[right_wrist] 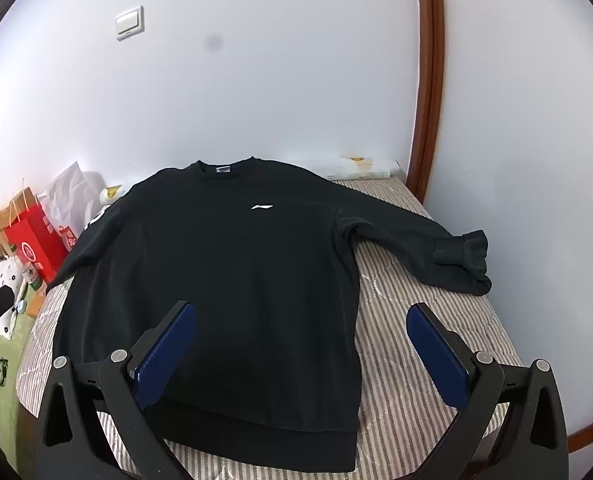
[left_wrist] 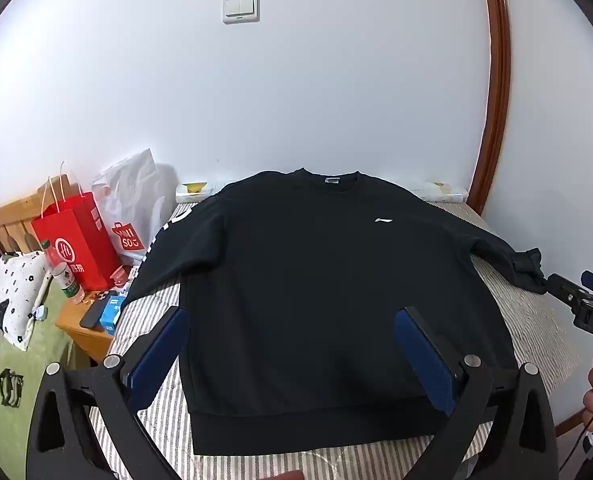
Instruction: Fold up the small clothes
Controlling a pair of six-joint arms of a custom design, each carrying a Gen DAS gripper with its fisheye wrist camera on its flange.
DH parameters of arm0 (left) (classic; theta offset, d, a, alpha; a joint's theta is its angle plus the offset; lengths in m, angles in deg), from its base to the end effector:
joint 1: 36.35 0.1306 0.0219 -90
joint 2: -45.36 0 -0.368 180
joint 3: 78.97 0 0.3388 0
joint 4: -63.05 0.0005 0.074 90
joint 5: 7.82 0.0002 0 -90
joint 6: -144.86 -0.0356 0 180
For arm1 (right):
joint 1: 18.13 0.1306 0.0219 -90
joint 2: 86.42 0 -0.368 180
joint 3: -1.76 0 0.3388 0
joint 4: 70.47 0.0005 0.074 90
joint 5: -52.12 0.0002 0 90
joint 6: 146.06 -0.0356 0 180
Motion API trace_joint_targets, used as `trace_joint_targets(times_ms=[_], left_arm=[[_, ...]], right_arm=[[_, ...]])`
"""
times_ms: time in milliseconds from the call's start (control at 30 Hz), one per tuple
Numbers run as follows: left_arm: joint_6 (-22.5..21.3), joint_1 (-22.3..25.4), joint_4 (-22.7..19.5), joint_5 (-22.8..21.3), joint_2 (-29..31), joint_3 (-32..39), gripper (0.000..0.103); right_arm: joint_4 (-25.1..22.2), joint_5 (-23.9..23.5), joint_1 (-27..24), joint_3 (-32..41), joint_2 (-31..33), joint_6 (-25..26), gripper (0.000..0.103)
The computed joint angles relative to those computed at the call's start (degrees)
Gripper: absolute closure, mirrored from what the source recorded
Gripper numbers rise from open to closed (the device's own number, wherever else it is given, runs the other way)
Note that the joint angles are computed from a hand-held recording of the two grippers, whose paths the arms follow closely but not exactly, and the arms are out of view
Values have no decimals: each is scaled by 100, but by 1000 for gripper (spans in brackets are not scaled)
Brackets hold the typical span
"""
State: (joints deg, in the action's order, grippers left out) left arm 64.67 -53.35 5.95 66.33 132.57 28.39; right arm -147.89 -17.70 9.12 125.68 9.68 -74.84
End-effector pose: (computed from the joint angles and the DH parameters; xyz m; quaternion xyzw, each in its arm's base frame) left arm 0.3933 -0.1106 0.5496 -0.0059 0.8883 0.0175 0.4589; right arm 0.3882 0.1856 0.5727 -0.0079 0.9259 -0.0184 0.3772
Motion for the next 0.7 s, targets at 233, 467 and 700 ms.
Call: trace_joint_targets(times_ms=[233,467,700], left_arm=[[49,-37,-15,41,27,24,0],[68,-80,-124,12,1,167,0],[112,-49,-79,78,-70,77,0]], right_arm=[[-30,108,131,10,-25,-198,0],[-41,100,200,79,-12,-146,0],[-15,81,186,50,-56,-121,0]])
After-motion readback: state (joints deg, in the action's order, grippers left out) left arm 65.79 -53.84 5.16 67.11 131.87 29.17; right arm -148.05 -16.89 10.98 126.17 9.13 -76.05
